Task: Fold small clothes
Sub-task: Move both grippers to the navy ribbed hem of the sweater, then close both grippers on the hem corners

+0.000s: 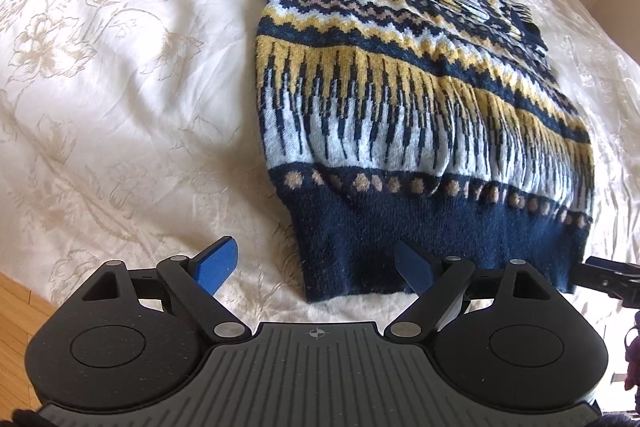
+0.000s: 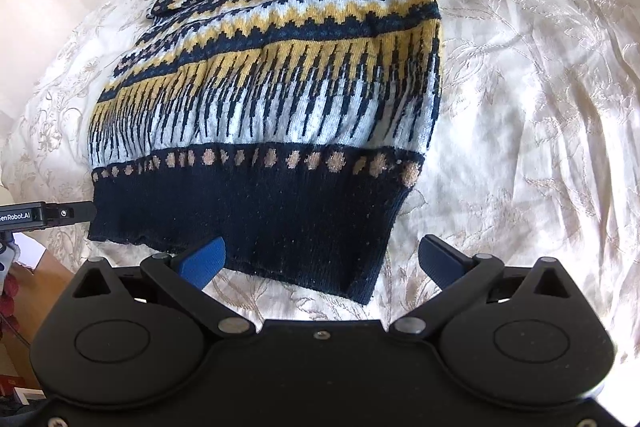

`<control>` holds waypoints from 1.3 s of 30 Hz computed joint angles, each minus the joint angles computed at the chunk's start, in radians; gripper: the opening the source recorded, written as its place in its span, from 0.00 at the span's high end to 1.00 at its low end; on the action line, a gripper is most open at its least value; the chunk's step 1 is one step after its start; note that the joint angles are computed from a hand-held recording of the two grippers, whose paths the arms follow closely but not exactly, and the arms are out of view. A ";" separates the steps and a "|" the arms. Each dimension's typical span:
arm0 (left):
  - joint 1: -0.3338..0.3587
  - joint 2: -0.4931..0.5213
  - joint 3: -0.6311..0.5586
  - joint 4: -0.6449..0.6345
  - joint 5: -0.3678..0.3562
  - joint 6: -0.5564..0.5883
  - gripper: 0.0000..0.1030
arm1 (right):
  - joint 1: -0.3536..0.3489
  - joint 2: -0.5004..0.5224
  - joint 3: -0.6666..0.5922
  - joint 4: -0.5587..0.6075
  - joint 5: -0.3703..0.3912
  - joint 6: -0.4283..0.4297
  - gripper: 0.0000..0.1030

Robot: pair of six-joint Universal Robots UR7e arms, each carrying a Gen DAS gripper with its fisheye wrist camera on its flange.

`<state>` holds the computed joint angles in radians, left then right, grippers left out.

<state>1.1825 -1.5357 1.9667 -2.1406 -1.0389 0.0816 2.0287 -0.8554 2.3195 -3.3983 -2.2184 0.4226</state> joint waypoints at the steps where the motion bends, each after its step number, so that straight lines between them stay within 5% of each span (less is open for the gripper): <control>1: 0.002 0.009 -0.003 -0.004 -0.005 0.003 0.17 | -0.004 0.000 -0.004 0.007 0.004 -0.003 0.00; 13: 0.026 0.126 -0.042 -0.027 -0.009 0.064 0.17 | -0.080 0.010 -0.031 0.038 0.077 -0.003 0.00; 22: 0.030 0.134 -0.033 -0.047 -0.025 0.113 0.04 | -0.115 0.012 -0.045 0.082 0.117 0.008 0.00; 30: 0.029 0.134 -0.033 -0.042 -0.023 0.150 0.05 | -0.132 0.010 0.019 -0.060 0.142 0.040 0.00; 31: 0.031 0.133 -0.038 -0.039 -0.025 0.149 0.08 | -0.132 0.010 0.021 -0.064 0.142 0.051 0.00; 37: 0.047 0.110 -0.059 -0.022 -0.036 0.115 0.61 | -0.138 -0.010 0.011 -0.002 0.158 0.069 0.01; 38: 0.054 0.110 -0.070 -0.002 -0.051 0.103 0.70 | -0.140 -0.011 0.015 -0.012 0.164 0.066 0.09; 39: 0.062 0.110 -0.085 0.027 -0.072 0.092 0.81 | -0.141 -0.013 0.020 -0.024 0.169 0.061 0.27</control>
